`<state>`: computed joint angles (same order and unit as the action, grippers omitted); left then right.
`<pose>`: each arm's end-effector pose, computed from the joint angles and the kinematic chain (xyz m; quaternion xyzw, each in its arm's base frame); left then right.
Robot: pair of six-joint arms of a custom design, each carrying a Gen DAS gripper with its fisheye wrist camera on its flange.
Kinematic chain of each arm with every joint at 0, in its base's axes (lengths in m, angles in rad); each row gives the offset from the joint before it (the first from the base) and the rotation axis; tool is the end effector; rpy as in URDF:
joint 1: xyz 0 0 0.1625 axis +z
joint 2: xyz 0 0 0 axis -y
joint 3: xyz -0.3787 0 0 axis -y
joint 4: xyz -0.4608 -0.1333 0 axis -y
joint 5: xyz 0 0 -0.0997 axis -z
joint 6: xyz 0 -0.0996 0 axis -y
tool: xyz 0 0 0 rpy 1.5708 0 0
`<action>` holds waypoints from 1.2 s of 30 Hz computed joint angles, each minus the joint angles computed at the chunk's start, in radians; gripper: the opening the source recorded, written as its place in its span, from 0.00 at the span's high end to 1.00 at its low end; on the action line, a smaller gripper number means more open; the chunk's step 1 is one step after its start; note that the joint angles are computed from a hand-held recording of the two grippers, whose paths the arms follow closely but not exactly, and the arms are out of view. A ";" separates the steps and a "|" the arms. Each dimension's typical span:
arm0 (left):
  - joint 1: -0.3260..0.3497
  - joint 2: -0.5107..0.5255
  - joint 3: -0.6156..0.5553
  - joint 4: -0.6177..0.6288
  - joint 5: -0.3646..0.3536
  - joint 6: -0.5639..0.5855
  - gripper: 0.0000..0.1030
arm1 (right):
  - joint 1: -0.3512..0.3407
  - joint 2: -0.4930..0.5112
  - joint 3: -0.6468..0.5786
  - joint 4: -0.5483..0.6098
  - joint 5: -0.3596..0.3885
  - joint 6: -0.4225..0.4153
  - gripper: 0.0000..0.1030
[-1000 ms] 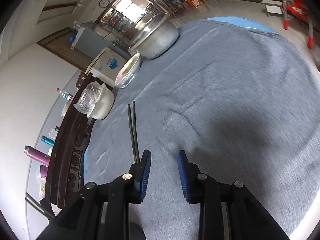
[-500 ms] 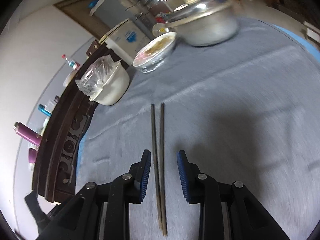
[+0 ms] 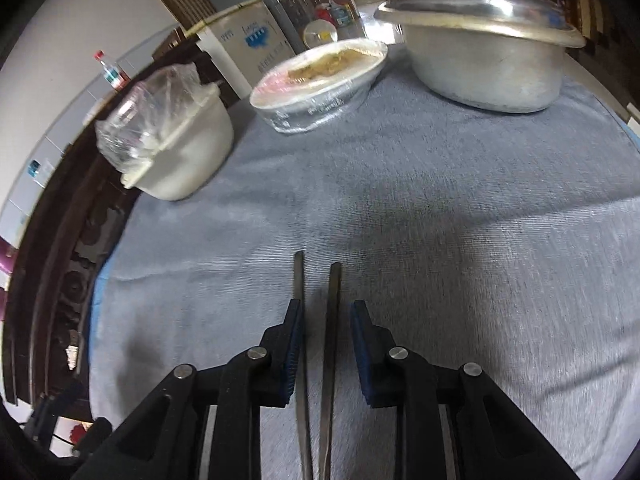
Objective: Organize utensils
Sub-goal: 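Close the left gripper on a dark chopstick while the right gripper holds its own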
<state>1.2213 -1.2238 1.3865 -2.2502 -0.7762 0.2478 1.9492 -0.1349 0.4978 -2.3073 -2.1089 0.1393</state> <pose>-0.0493 -0.7320 0.4326 0.1678 0.8811 -0.2543 0.3616 0.4200 -0.8339 0.0066 0.0640 -0.9464 0.2399 0.2067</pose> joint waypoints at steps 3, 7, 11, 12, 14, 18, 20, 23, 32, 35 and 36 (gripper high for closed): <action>0.006 0.052 -0.071 0.042 -0.055 -0.023 0.22 | -0.001 0.031 -0.051 0.053 -0.029 0.001 0.83; 0.011 0.124 -0.153 0.085 -0.110 -0.046 0.22 | 0.004 0.025 -0.037 0.045 -0.063 -0.038 0.92; 0.010 0.181 -0.208 0.114 -0.149 -0.040 0.23 | 0.002 -0.028 0.047 0.012 -0.090 -0.063 0.93; 0.010 0.198 -0.225 0.125 -0.164 -0.037 0.25 | -0.001 -0.052 0.082 0.002 -0.089 -0.053 0.93; 0.009 0.236 -0.267 0.155 -0.182 -0.036 0.31 | -0.007 -0.098 0.145 -0.013 -0.088 -0.035 0.93; 0.008 0.321 -0.366 0.222 -0.229 -0.055 0.31 | -0.020 -0.200 0.291 -0.056 -0.093 -0.016 0.93; 0.006 0.367 -0.419 0.262 -0.240 -0.069 0.31 | -0.024 -0.239 0.342 -0.059 -0.084 0.004 0.93; 0.005 0.441 -0.506 0.323 -0.241 -0.089 0.31 | -0.032 -0.273 0.381 -0.051 -0.064 0.033 0.93; -0.003 0.515 -0.554 0.314 -0.177 -0.058 0.57 | -0.034 -0.297 0.392 0.025 -0.046 0.104 0.91; -0.012 0.496 -0.510 0.272 -0.135 0.007 0.82 | -0.027 -0.272 0.353 0.052 -0.069 0.104 0.91; -0.008 0.492 -0.516 0.297 -0.164 0.004 0.87 | -0.023 -0.261 0.343 0.047 -0.085 0.088 0.91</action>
<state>1.2135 -0.7322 0.8705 -1.9537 -0.9400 0.2516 1.9266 -0.3955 0.8403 -2.2606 -2.1941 0.2272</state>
